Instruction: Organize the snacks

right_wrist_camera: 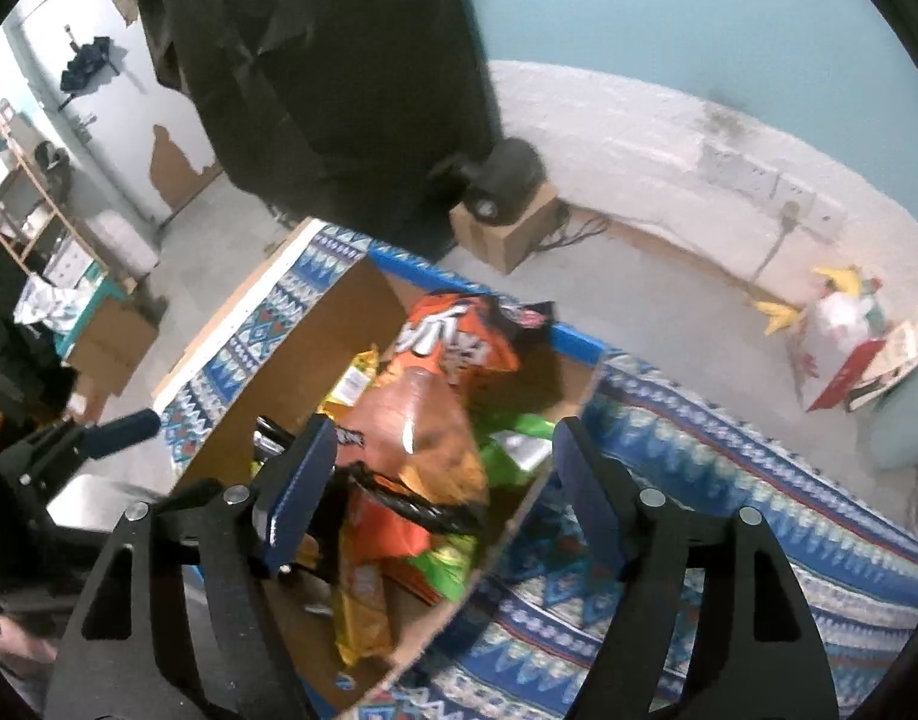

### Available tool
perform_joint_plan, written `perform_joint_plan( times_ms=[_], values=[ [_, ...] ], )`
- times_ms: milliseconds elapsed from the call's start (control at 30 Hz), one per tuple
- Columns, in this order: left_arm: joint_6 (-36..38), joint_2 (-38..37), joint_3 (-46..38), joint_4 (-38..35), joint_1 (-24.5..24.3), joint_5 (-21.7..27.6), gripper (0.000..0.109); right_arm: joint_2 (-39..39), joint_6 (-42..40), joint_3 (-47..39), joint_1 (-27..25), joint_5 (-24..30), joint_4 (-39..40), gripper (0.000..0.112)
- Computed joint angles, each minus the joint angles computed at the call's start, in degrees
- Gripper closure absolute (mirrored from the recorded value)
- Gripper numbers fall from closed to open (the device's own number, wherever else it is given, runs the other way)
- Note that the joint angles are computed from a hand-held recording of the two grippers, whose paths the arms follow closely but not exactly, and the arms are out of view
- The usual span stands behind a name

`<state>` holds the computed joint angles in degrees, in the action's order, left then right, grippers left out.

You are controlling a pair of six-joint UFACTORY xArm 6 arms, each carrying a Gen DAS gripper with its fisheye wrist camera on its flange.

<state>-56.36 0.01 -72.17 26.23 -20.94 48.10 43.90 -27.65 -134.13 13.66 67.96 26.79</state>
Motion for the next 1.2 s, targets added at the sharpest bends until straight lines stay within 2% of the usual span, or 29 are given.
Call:
perform_joint_plan(
  times_ms=[167,633,767,1200],
  values=[
    [-0.78,-0.54,-0.97,3.2,-1.79,0.85,0.021,-9.73,-2.95,14.76,-1.46,-8.51,-0.58,0.036],
    [-5.28,-0.4,-4.22,12.41,-6.66,3.17,0.008,-26.4,-11.41,39.5,-3.98,-28.83,0.87,0.036],
    [-4.53,0.92,-5.94,13.97,-8.06,4.11,0.008,-28.26,-12.87,42.15,-4.99,-30.44,2.38,0.036],
    [-0.67,4.42,-9.35,12.32,-9.49,4.49,0.008,-27.28,-12.77,40.9,-7.55,-27.93,3.13,0.036]
  ],
)
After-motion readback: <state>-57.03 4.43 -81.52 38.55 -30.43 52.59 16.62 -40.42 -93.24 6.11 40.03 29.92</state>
